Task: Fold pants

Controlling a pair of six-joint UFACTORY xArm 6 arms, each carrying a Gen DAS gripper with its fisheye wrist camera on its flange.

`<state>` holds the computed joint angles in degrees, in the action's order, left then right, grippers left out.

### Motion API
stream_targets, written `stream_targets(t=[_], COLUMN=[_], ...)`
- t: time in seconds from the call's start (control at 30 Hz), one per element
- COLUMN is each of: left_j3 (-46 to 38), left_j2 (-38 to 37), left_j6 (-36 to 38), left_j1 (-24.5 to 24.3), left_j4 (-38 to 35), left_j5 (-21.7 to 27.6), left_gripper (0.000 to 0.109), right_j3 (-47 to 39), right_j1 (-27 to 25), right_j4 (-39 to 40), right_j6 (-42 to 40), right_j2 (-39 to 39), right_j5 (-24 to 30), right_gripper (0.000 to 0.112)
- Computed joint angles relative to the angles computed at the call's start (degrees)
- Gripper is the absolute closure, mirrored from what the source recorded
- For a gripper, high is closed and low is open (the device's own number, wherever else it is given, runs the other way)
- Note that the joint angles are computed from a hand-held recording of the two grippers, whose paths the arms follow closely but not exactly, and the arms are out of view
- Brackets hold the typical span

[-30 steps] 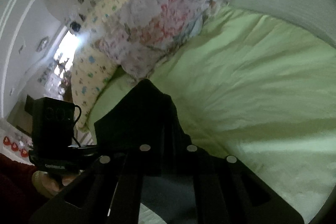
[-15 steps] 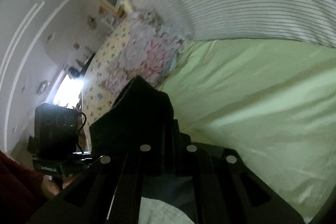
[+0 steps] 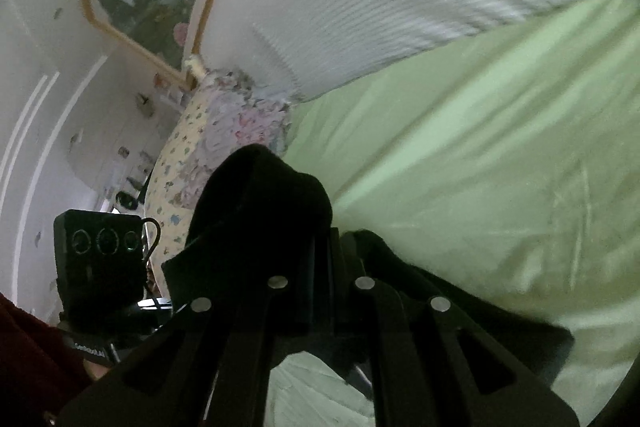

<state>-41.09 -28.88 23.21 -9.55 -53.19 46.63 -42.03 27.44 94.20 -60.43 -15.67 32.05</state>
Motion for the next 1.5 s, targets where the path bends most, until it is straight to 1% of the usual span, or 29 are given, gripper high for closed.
stream_targets(t=[0.13,0.37,0.5,0.6,0.7,0.8,0.83,0.87,0.9,0.97,1.0,1.07,1.1,1.13,1.17,1.2,1.23,1.4,1.43,1.5], left_j3=[-0.8,-3.2,-4.1,-5.1,-5.8,-6.5,-5.9,-5.9,-6.1,-6.8,-6.9,-6.7,-6.5,-6.1,-5.5,-5.4,-5.3,-4.0,-3.5,-3.1], left_j2=[3.0,9.3,12.2,14.6,16.1,17.6,17.0,17.1,17.4,18.1,18.1,17.9,17.5,16.8,16.1,15.7,15.5,13.1,12.5,11.5], left_j6=[0.3,0.0,-0.1,-0.6,-0.7,-1.0,-1.3,-1.6,-1.5,-1.5,-1.5,-1.6,-1.8,-1.6,-1.1,-1.1,-1.3,-1.6,-1.9,-2.6], left_j1=[-2.5,-8.0,-10.2,-11.8,-12.5,-13.2,-13.2,-13.4,-13.5,-13.7,-13.7,-13.6,-13.5,-13.1,-12.5,-12.2,-11.9,-9.3,-8.8,-8.0], left_j4=[1.0,2.5,3.0,3.5,3.7,4.1,4.7,5.3,5.2,5.0,4.8,4.5,4.5,4.2,3.9,3.8,3.9,3.1,3.2,3.4], left_j5=[-1.0,-4.5,-5.9,-6.6,-6.5,-6.2,-6.0,-5.8,-5.4,-4.7,-4.3,-3.8,-3.6,-3.3,-2.9,-2.5,-2.2,-1.1,-1.0,-1.2], left_gripper=[0.088,0.088,0.088,0.088,0.088,0.088,0.086,0.081,0.079,0.070,0.067,0.057,0.054,0.052,0.052,0.052,0.050,0.048,0.047,0.045], right_j3=[3.1,7.2,8.8,9.5,10.5,11.2,11.5,12.0,12.5,13.3,14.3,15.7,16.6,17.5,18.4,19.8,20.7,23.6,24.1,24.9], right_j1=[-1.5,-4.5,-6.0,-6.3,-5.9,-2.8,-1.4,-0.6,-0.2,0.1,0.3,0.4,0.4,0.2,-0.1,-0.1,0.1,1.4,1.5,1.9], right_j4=[2.2,3.9,3.8,2.9,0.8,-5.9,-8.0,-10.5,-12.5,-14.6,-15.7,-17.9,-20.7,-22.9,-24.0,-24.9,-25.1,-26.9,-28.9,-31.9], right_j6=[-1.0,-1.6,-1.5,-0.5,1.5,7.0,9.3,11.9,14.1,17.1,19.3,23.2,27.1,30.0,31.9,33.9,34.9,39.7,42.0,45.0], right_j2=[-1.3,-2.3,-2.4,-2.3,-2.7,-3.4,-3.8,-4.1,-4.6,-5.2,-6.2,-7.9,-8.8,-9.6,-10.6,-12.1,-13.2,-17.9,-18.5,-19.9], right_j5=[0.0,0.4,0.5,-0.5,-2.6,-8.8,-11.0,-12.9,-14.0,-15.8,-17.2,-19.0,-20.0,-20.2,-20.4,-21.3,-22.1,-24.3,-24.7,-25.1], right_gripper=[0.107,0.107,0.107,0.107,0.107,0.106,0.105,0.105,0.105,0.105,0.105,0.103,0.097,0.087,0.081,0.071,0.064,0.054,0.050,0.048])
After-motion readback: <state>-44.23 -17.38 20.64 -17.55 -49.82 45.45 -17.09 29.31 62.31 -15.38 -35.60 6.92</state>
